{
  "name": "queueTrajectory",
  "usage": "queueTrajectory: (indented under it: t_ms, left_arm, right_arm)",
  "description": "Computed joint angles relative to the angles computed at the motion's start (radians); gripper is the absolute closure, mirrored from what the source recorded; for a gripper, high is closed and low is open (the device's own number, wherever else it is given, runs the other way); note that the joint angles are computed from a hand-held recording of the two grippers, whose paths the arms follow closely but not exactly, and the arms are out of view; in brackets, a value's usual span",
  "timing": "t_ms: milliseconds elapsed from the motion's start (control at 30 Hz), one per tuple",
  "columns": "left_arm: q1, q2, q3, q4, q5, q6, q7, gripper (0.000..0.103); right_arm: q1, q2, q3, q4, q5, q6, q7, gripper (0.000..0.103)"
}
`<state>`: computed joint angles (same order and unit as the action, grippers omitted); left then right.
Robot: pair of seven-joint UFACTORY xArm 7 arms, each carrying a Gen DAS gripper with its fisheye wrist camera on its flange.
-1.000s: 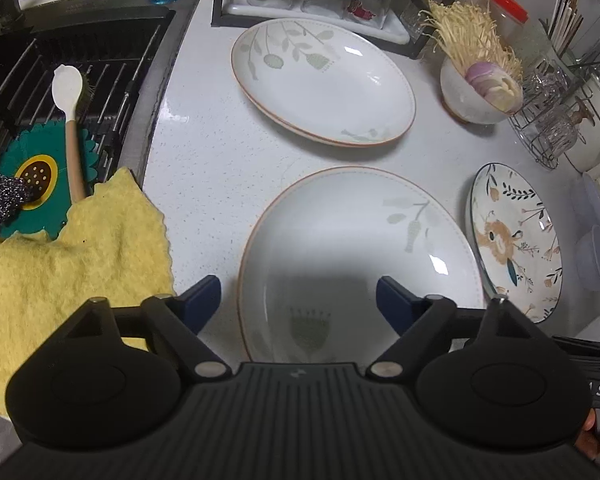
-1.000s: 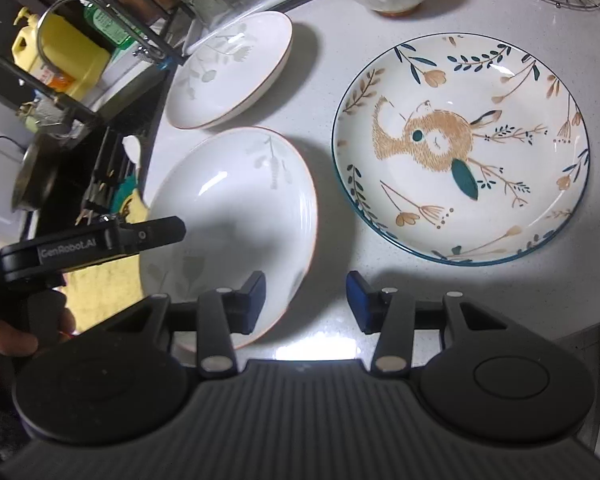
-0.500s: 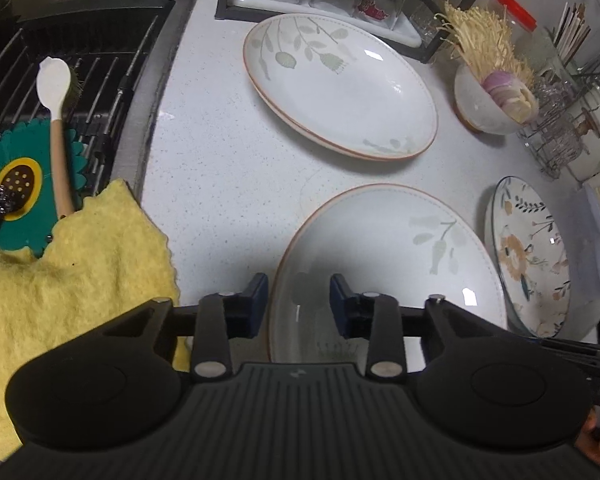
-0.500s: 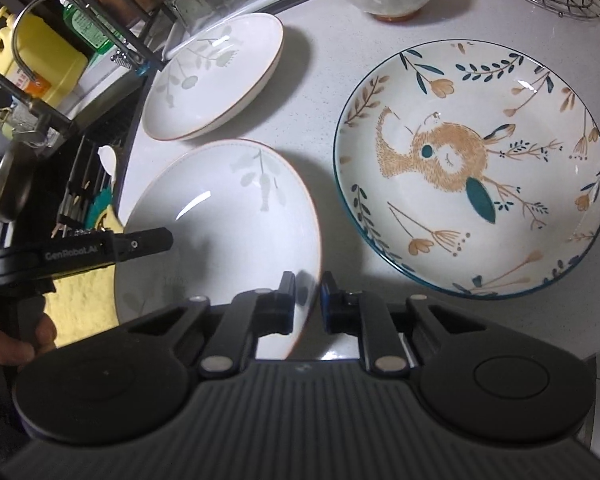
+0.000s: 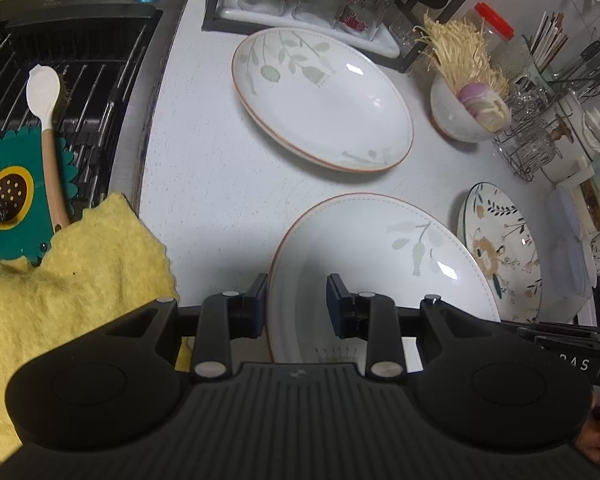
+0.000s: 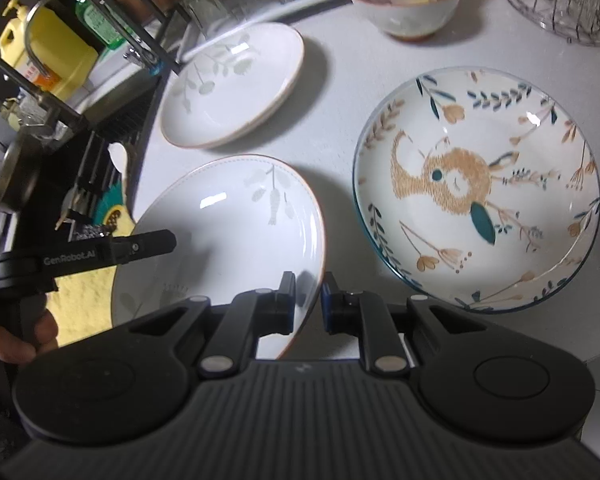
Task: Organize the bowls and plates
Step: 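Lift the white leaf plate with both grippers and lower it onto the rabbit plate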
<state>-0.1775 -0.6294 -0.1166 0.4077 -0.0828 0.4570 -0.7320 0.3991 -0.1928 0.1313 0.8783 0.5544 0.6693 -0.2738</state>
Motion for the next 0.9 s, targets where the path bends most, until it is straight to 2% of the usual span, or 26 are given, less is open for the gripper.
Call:
queueTrajectory:
  t_ms: [200,467,700,900]
  left_arm:
    - [0.000,0.001,0.024,0.058,0.010,0.029,0.059,0.068]
    - [-0.031,0.076,0.064,0.157,-0.058,0.022,0.155,0.068]
    - [-0.035,0.142,0.021,0.258,-0.070,0.014,0.150,0.068]
    - [-0.018,0.195,-0.036,0.343,-0.023,0.012,0.066,0.068]
  right_arm:
    - [0.008,-0.027,0.000,0.005,-0.010,-0.031,-0.002,0.087]
    - [0.002,-0.067,-0.018,0.005,-0.012,-0.078,0.028,0.087]
    - [-0.011,-0.092,-0.065,0.015,0.021,-0.108,-0.005,0.087]
    - [-0.024,-0.095,-0.112,0.030,0.089,-0.105,-0.099,0.087]
